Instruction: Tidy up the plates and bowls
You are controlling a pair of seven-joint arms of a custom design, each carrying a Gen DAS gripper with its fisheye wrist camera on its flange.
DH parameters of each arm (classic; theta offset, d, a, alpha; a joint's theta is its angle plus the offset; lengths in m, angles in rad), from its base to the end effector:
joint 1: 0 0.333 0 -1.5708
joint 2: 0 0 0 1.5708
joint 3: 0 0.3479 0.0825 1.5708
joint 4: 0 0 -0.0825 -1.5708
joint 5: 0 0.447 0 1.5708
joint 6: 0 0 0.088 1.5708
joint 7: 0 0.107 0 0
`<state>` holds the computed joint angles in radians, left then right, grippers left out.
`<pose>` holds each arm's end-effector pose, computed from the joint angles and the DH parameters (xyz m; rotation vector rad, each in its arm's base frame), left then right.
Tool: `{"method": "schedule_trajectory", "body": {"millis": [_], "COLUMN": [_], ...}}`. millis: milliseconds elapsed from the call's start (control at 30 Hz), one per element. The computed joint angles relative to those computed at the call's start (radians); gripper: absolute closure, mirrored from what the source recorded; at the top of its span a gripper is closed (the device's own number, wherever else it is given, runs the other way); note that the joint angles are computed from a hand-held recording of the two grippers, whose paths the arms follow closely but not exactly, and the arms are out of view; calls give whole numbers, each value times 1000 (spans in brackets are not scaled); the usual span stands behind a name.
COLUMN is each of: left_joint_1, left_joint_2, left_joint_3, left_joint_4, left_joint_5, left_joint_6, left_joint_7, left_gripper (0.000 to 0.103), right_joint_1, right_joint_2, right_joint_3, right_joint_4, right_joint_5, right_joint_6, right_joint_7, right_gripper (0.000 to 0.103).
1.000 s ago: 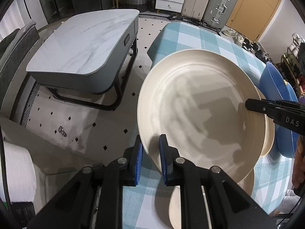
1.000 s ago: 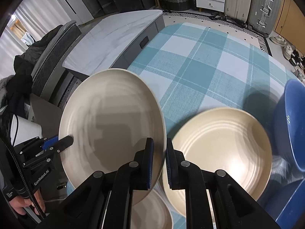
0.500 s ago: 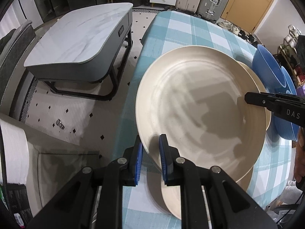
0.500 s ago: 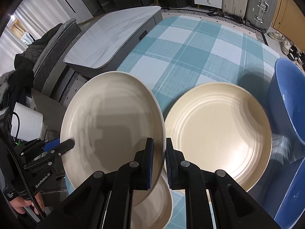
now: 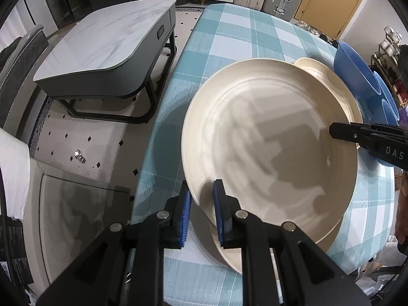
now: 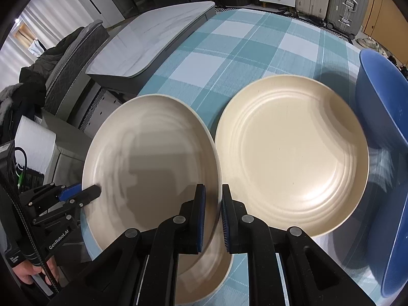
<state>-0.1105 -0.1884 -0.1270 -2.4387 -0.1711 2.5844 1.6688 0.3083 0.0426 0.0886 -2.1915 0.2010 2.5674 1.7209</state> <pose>0.5192 -0.1229 0.4003 -1.8625 2.2946 -0.4632 0.5715 0.2358 0.3944 -2.0597 1.8719 -0.0571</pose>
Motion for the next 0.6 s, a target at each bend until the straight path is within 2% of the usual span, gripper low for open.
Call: {"method": "schedule_trajectory", "body": {"millis": [600], "left_joint_1": [-15], "left_joint_2": [-72], "left_joint_3": [-23], "left_joint_4": [-90], "left_joint_5": [94], "left_joint_6": [31], "left_joint_7": [-47], "left_gripper": [87], "right_joint_1": [14], "right_joint_2": [-74], "right_joint_3": [1], "right_joint_4": [-126], "right_joint_5": [39], "right_joint_6": [58], "right_joint_7": [-6], "right_gripper": [92]}}
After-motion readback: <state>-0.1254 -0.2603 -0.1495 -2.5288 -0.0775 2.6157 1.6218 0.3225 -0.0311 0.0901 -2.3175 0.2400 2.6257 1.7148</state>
